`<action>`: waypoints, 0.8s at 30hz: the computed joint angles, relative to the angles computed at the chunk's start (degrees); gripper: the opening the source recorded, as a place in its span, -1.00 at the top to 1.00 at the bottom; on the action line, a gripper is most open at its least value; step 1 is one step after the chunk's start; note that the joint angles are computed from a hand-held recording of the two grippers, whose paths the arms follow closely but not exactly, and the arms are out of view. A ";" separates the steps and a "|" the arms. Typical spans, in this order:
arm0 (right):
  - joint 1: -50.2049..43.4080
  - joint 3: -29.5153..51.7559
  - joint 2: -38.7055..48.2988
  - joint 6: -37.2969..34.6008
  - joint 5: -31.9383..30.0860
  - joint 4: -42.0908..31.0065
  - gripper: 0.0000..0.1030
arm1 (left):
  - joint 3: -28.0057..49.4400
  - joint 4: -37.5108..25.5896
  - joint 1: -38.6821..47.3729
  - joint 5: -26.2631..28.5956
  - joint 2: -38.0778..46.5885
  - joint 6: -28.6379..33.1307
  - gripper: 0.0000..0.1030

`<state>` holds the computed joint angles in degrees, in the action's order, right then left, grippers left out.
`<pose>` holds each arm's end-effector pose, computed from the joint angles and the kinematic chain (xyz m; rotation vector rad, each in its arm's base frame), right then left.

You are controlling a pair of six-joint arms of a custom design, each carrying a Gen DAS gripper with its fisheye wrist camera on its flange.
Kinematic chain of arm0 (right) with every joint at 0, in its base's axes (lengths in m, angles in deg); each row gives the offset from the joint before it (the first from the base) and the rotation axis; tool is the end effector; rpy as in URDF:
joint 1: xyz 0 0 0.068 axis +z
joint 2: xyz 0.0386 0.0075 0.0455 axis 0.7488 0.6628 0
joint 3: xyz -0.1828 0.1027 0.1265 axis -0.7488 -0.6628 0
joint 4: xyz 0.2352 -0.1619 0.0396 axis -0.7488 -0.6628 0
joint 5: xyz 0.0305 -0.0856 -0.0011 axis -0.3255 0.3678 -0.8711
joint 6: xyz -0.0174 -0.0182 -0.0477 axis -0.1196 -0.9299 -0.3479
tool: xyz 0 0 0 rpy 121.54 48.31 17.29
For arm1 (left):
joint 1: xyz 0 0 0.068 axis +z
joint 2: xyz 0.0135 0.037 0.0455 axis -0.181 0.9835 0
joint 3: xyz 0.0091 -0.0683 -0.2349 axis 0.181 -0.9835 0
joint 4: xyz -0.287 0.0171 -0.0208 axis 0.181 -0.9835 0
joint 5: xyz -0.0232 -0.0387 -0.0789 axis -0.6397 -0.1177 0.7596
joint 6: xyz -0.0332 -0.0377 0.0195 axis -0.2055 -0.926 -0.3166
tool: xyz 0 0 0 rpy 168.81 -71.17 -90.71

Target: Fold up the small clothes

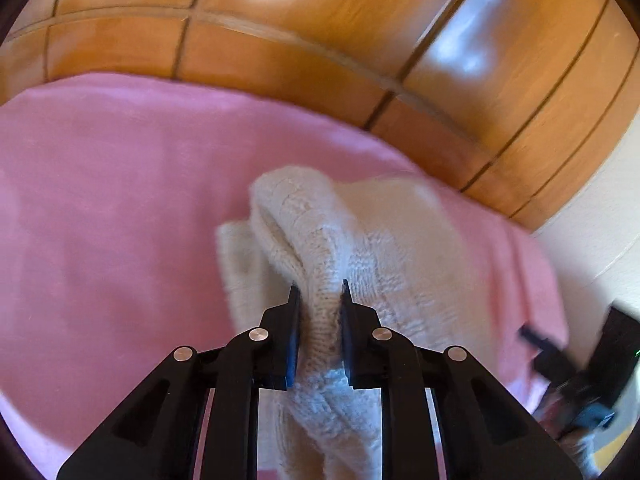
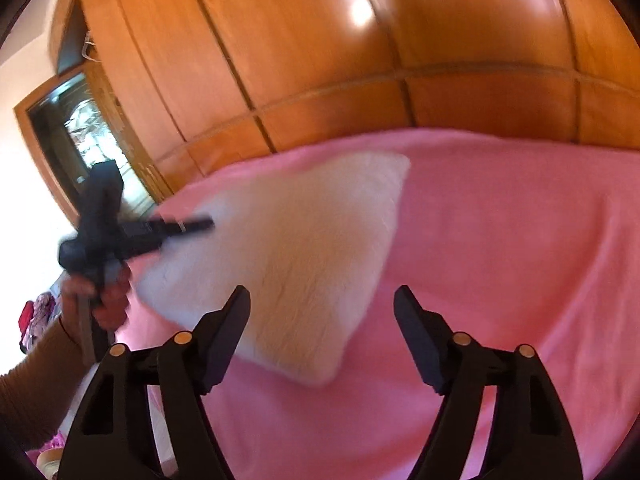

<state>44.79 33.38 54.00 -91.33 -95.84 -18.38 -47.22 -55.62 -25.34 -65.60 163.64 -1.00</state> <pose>0.3157 0.0073 0.1979 -0.7943 2.2367 0.9307 0.2748 -0.0701 0.1360 -0.5927 2.3266 -0.3728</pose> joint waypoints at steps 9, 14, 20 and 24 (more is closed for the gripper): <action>12.60 -7.38 4.67 9.37 16.24 16.33 -0.34 | -3.87 -1.57 -2.84 -9.70 -2.79 -5.07 0.26; 8.97 -2.27 6.59 6.92 13.02 9.45 -0.47 | -1.06 -4.26 -8.39 -19.67 -5.73 -4.11 0.26; 9.47 5.13 6.73 12.65 10.62 11.66 -0.45 | 4.85 -4.44 -9.80 -21.70 2.71 -3.05 0.26; 13.68 11.32 11.16 17.76 12.57 14.36 -0.28 | 5.32 -3.10 -9.82 -21.44 5.63 -3.25 0.26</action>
<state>58.47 44.70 65.16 -73.57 -83.28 -4.02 -41.90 -58.72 -35.16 -87.04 169.27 -4.25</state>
